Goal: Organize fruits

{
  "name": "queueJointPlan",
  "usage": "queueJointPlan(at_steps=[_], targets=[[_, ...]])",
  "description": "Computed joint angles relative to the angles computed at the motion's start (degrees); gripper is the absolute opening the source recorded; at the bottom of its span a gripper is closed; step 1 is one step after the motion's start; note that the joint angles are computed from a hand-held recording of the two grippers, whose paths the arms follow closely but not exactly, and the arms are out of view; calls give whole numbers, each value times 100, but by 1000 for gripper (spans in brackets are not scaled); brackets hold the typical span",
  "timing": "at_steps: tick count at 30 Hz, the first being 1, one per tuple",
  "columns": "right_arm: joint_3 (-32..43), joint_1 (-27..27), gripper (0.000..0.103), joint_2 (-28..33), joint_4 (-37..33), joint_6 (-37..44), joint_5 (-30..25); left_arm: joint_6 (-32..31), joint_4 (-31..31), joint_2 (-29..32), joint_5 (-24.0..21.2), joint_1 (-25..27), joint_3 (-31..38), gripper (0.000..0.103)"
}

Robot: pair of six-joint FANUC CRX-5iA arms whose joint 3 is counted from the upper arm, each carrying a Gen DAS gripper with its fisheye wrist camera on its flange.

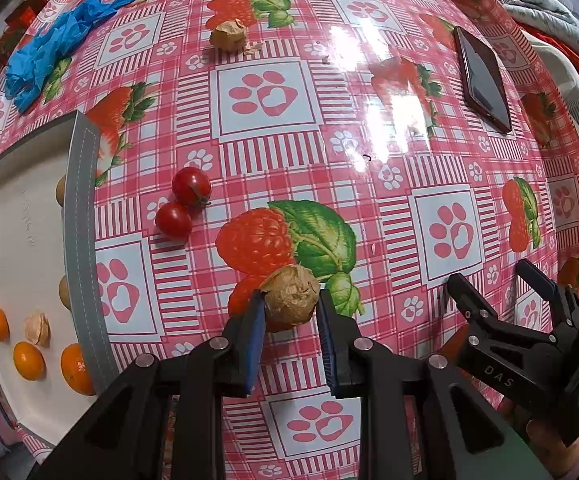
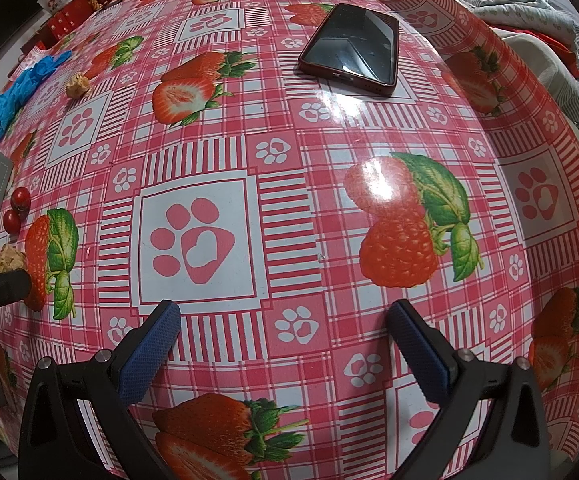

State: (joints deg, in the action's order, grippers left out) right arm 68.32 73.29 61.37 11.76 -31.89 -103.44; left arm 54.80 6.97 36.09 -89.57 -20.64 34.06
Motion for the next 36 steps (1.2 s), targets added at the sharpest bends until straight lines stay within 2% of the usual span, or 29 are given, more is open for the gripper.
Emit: queueJointPlan(at_steps=[22, 32, 34, 36], targets=[[18, -35, 103, -11, -58, -73, -20, -67, 43, -62, 31, 93, -99, 27], [-502, -227, 103, -397, -519, -66, 374, -184, 124, -128, -85, 358, -10, 27], [-163, -301, 103, -269, -710, 11, 183, -225, 143, -127, -154, 454, 67, 27], [676, -348, 103, 126, -769, 178, -193, -242, 175, -93, -242, 565, 195, 27]])
